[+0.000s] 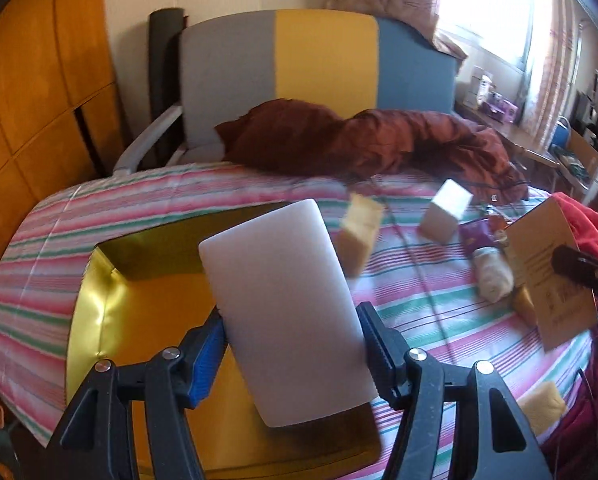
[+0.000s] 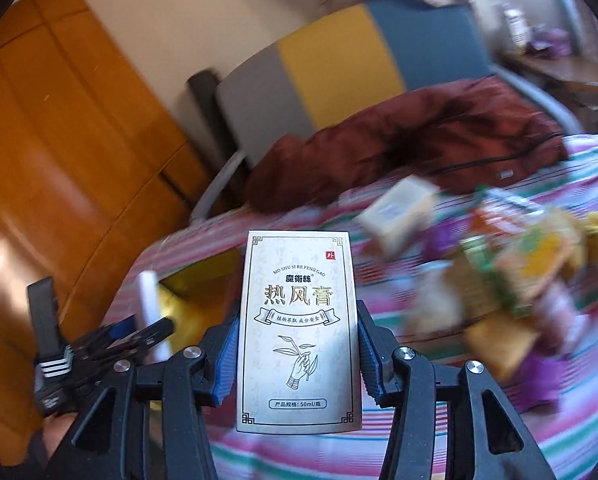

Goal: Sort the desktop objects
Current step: 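Carry both items to the gold tray and open both grippers to release them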

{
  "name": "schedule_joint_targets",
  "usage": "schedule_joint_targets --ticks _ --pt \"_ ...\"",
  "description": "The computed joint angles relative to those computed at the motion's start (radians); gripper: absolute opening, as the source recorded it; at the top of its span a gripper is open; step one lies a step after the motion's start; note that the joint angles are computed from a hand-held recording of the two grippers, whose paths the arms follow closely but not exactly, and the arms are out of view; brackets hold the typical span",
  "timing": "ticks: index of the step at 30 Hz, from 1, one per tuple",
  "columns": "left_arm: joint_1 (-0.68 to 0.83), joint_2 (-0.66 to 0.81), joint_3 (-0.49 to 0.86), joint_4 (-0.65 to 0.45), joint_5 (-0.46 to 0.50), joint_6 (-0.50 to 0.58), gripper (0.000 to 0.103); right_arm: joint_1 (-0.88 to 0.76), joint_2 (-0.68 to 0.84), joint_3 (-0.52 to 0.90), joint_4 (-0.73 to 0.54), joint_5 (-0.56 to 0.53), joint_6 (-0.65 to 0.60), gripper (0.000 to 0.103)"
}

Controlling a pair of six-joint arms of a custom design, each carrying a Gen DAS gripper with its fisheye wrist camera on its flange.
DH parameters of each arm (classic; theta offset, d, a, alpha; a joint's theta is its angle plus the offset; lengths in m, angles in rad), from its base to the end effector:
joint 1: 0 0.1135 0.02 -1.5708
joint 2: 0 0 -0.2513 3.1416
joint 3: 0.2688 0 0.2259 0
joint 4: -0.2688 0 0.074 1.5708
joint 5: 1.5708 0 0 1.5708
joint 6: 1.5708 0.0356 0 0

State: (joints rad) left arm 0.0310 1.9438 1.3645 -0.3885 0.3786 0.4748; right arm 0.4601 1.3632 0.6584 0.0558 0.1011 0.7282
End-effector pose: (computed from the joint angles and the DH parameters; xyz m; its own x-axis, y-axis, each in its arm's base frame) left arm 0.3876 -0.0011 0.1903 -0.6496 0.4049 -0.6436 0.5371 0.8434 -0.0115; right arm 0.2347 0.1123 0.1979 -0.6502 0.4167 -0.6352 0.0845 0.8706 0.4847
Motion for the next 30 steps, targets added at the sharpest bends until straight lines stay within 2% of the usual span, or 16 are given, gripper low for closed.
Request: schedule_joint_targets --ticks 5,11,19,23,24,27,30 --pt "0.083 0.078 0.081 -0.038 0.011 0.015 0.064 0.104 0.235 0.198 0.000 -0.026 0.025 0.051" --pt "0.172 0.215 0.266 -0.124 0.009 0.044 0.064 0.170 0.450 0.460 -0.079 -0.078 0.024 0.051" --pt "0.201 0.491 0.669 -0.277 -0.044 0.063 0.066 0.177 0.801 0.878 -0.248 -0.196 0.061 0.051" --pt "0.209 0.640 0.931 -0.382 -0.067 0.032 0.069 0.170 0.975 1.129 -0.319 -0.194 0.100 0.053" --pt "0.212 0.674 0.999 -0.411 -0.074 0.029 0.069 0.171 1.001 1.165 -0.318 -0.205 0.114 0.053" --pt "0.226 0.762 1.184 -0.518 -0.037 0.052 0.073 0.169 1.053 1.236 -0.290 -0.216 0.149 0.066" --pt "0.238 0.778 1.215 -0.539 0.003 0.056 0.076 0.180 1.055 1.235 -0.275 -0.205 0.141 0.067"
